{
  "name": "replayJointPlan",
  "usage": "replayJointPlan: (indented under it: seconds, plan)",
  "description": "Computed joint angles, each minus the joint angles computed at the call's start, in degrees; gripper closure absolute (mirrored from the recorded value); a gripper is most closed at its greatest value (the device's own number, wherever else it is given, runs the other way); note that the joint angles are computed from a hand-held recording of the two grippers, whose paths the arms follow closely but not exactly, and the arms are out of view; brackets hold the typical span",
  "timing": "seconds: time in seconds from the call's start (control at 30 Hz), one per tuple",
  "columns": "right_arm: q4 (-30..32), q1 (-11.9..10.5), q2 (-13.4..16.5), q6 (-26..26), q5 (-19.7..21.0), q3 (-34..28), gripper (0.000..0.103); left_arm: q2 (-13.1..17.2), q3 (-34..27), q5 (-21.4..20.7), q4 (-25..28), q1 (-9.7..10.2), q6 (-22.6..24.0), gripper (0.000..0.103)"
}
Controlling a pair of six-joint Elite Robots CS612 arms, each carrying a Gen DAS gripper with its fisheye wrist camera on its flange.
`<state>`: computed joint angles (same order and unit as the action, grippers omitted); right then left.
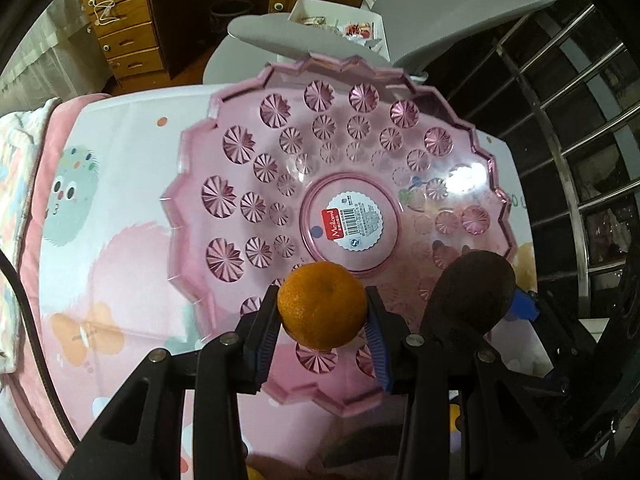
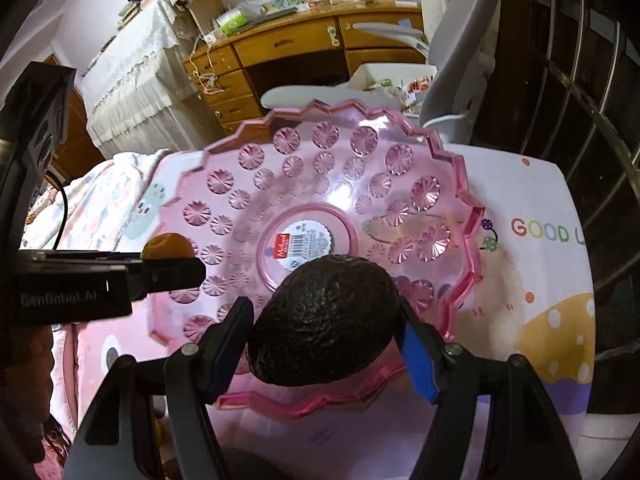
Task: Organize fruits
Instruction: 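Carry avocado and mandarin into the pink glass bowl while both grippers open, then withdraw both open tools from the bowl back toward the loose fruit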
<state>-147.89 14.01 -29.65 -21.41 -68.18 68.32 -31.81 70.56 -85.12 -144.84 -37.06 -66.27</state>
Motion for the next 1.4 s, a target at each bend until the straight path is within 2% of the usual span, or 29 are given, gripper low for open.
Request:
replayJointPlan:
  seconds: [0.17,0.23,0.3,0.37,0.57,0.9,1.07,1.2,1.4]
  plan:
    - [1.4,0.4,0.8,0.0,-1.1,-1.4,0.032,0.8,-1.0,-0.7,0.9,0.14,-0.2,0.063]
    - [2.1,0.5,1.0,0.0,-1.1,-1.8,0.032,0.9,-0.9,-0.7,0.7,0.16,-0.5,0.059]
    - [3.3,0.7,1.2,-0.1,-1.2,-2.3,0.031,0.7,-0.6,-0.2,0.1,0.12,-0.7,0.039]
    - [2.5,0.6,1.2,0.5,-0.3,-2.1,0.032,0.4,-0.1,0.8,-0.5,-0.05,-0.4,0.032]
    - [1.3,0.1,0.7,3.7,1.0,-1.7,0.032,-1.2,2.0,2.3,-2.0,-0.35,-1.5,0.032]
    - [-2.7,-1.0,-3.6,3.9,4.2,4.5,0.032,-5.4,6.1,6.5,-1.9,-2.38,-5.6,0.032]
    - [-3.7,-1.5,-6.3,2.7,5.3,8.7,0.032,-7.9,8.6,9.1,-1.6,-4.44,-8.6,0.032]
    - [-3.8,-2.2,-9.2,-0.3,6.6,13.3,0.032,-10.0,11.2,10.1,-1.3,-6.36,-11.5,0.032]
    - [-4.2,-3.0,-12.8,-5.0,7.9,19.0,0.032,-13.0,15.0,12.0,0.2,-9.47,-18.3,0.032]
